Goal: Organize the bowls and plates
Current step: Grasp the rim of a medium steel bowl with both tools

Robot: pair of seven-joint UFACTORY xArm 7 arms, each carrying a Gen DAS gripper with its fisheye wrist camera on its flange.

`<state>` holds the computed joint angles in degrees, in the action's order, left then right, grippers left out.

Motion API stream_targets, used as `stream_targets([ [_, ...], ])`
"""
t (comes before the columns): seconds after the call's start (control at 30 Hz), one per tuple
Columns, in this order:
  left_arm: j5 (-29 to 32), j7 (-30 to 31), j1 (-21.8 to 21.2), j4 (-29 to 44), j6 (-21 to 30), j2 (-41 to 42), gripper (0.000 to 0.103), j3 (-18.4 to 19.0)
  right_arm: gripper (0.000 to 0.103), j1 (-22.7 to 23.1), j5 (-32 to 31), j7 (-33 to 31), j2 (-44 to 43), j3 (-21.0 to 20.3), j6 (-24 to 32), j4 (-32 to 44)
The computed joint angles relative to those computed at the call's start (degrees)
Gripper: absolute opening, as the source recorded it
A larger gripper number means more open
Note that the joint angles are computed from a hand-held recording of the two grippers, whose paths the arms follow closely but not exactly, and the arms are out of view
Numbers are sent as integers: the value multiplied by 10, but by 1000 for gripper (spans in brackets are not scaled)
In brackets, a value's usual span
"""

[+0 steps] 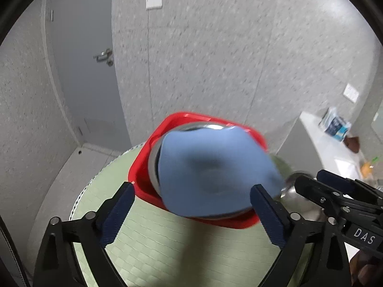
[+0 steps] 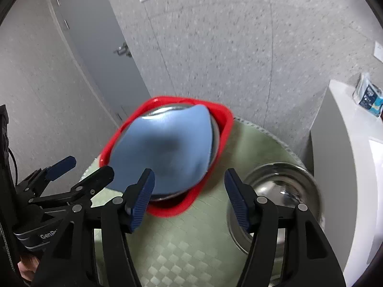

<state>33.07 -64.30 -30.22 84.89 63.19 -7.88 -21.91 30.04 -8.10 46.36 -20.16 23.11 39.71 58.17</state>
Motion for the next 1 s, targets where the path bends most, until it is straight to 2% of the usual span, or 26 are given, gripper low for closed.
stream_targets([
  [0.1, 15, -26, -12, -8, -4, -18, 101, -19, 72, 3, 6, -3, -57, -6, 11, -27],
  [0.2, 39, -51, -27, 0, 8, -16, 102, -51, 72, 2, 18, -9, -127, -9, 34, -63],
  [0.47, 35, -80, -80, 1, 30, 5, 102, -84, 73, 4, 71, -30, -294, -15, 122, -163],
  [0.7, 37, -80, -147, 45, 77, 64, 102, -76, 73, 10, 120, -37, -396, -22, 190, -246],
  [0.9, 17, -73, -194, 95, 101, 123, 98, -42, 73, 23, 152, -43, -433, -24, 205, -299],
  [1.0, -1, -74, -214, 99, 99, 133, 91, -24, 73, 30, 166, -53, -442, -33, 207, -322],
])
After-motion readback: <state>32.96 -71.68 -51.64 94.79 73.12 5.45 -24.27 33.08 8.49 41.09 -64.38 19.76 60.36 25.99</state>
